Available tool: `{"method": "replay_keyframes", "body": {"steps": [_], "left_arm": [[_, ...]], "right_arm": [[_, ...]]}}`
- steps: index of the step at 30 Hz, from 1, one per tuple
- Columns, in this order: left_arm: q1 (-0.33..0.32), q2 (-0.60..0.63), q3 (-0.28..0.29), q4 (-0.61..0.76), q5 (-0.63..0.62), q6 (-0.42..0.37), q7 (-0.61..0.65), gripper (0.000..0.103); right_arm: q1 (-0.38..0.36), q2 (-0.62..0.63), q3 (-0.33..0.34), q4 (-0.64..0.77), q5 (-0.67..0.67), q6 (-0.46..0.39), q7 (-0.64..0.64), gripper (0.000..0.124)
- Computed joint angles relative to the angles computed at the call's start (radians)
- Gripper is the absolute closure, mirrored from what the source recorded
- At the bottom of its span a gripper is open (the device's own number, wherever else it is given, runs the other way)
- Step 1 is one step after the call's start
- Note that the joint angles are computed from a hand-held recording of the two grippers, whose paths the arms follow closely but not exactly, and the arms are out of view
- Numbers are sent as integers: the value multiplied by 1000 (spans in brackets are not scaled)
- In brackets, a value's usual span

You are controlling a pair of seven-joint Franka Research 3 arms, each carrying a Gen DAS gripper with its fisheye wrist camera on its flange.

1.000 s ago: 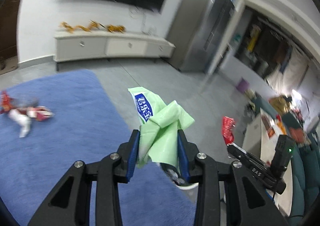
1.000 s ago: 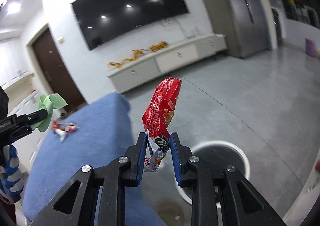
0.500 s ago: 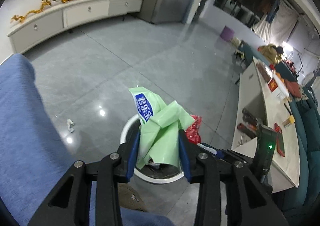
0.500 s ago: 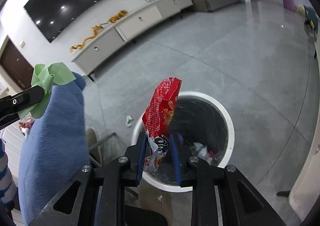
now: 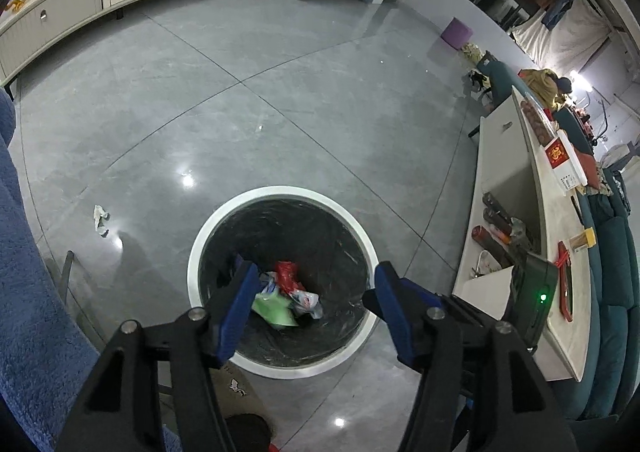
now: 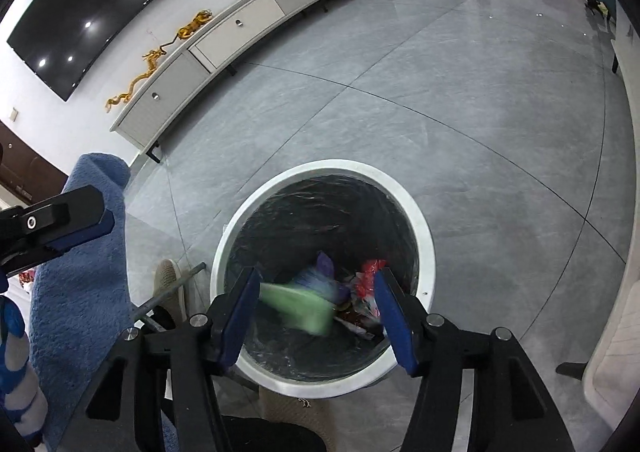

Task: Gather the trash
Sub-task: 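Carry both items over the trash bin and open both grippers, then move both grippers back to the pile on the rug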

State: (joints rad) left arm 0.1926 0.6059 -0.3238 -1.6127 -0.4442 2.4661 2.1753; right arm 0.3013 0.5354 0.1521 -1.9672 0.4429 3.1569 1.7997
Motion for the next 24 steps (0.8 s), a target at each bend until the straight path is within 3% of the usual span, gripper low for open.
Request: {"method": "replay_keyframes", "body": {"steps": [8,14,19,24], "left_arm": [[41,-47,-9,-44,-58,30,32,44],[80,-160,-18,-155,-150,72,143,44],[101,-272,6,-249,-283,99,268,40],[132,-388,56,-329,-461,124,411,35]], "right_arm": [[78,-54,-82,-43,-22,20,47,67],[187,-111,-185,-89,-40,59,118,67],[347,-156,-335,-98,-87,65,176,67],[566,-176,-538,-67,-159,67,238,66]]}}
